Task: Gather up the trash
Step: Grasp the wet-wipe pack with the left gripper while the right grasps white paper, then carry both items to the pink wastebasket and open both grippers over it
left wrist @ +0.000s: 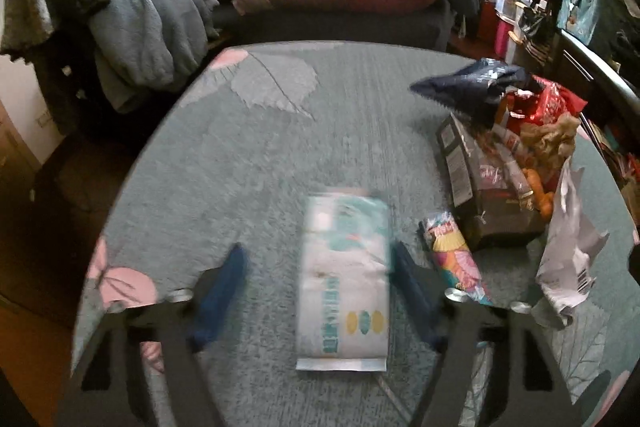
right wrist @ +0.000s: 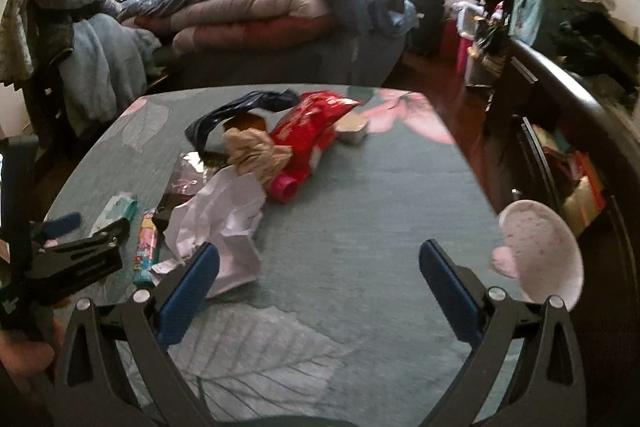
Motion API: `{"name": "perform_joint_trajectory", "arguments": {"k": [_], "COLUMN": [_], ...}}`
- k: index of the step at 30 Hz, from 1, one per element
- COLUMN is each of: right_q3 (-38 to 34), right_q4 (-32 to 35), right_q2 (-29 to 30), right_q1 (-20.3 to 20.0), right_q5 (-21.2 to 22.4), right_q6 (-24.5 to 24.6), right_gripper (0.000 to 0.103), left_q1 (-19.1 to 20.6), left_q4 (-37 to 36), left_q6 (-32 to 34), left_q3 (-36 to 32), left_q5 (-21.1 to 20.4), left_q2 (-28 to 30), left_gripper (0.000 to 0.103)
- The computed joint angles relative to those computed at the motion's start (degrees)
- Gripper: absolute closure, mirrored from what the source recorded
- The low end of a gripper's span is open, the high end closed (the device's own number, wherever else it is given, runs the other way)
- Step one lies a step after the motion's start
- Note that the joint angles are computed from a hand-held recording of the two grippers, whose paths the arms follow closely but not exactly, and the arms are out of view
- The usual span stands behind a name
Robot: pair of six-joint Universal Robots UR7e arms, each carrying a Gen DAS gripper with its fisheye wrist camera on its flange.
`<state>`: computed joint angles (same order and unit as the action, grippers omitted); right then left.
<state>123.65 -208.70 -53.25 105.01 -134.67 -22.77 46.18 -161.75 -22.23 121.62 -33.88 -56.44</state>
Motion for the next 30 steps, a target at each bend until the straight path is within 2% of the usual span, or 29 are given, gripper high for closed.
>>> {"name": "perform_joint_trajectory", "arguments": {"k": [1,2,3,6,9,13,15,16,19,23,30], "right_q3": [-0.49,-0.80,-1.41,-2.92,-4.86,-7.38,-7.47,-7.60,-6.19,-3.71,2.66], "right_q4": [1.01,2.18,3.53,7.19,11.50,17.70,18.42,19.16,17.00,13.43,8.37], "right_q2": [0.35,0.27,0.44,0.85,1.96,3.70,3.90,3.98,3.27,1.68,-4.66], "right_q1": [0.03,0.06,-0.05,-0.24,-0.27,-0.56,-0.76,-0.72,-0.35,0.36,-0.03], "right_q5": [0.49,1.06,2.09,4.71,6.01,5.65,6.30,6.01,6.81,6.10,6.97], "right_q6": [0.83,1.61,2.55,4.94,7.05,10.03,10.32,10.66,9.95,8.62,7.96], "right_gripper": [0.003,0.003,0.003,0.003,0.003,0.004,0.018,0.037,0.041,0.041,0.041], "left_q1": [-0.13,-0.18,-0.23,-0.17,-0.52,-0.66,-0.92,-1.09,-1.88,-3.51,-7.70], "left_q4": [-1.23,-1.89,-2.70,-3.23,-4.50,-5.91,-6.39,-6.64,-7.31,-8.59,-9.93], "left_q6": [0.74,1.81,2.69,2.54,2.01,2.22,2.05,2.05,2.16,2.50,3.85], "left_q3": [0.52,0.55,0.56,0.87,1.94,3.22,3.98,4.23,4.87,5.59,5.13], "left_q5": [-0.17,-0.31,-0.54,-0.96,0.76,2.27,2.30,2.37,2.54,2.04,2.04], "left_q2": [-0.14,0.00,0.20,-0.25,-1.07,-2.85,-4.08,-4.47,-5.40,-6.26,-5.44], "left_gripper": [0.044,0.054,0.058,0.060,0.060,0.060,0.060,0.060,0.059,0.059,0.059]}}
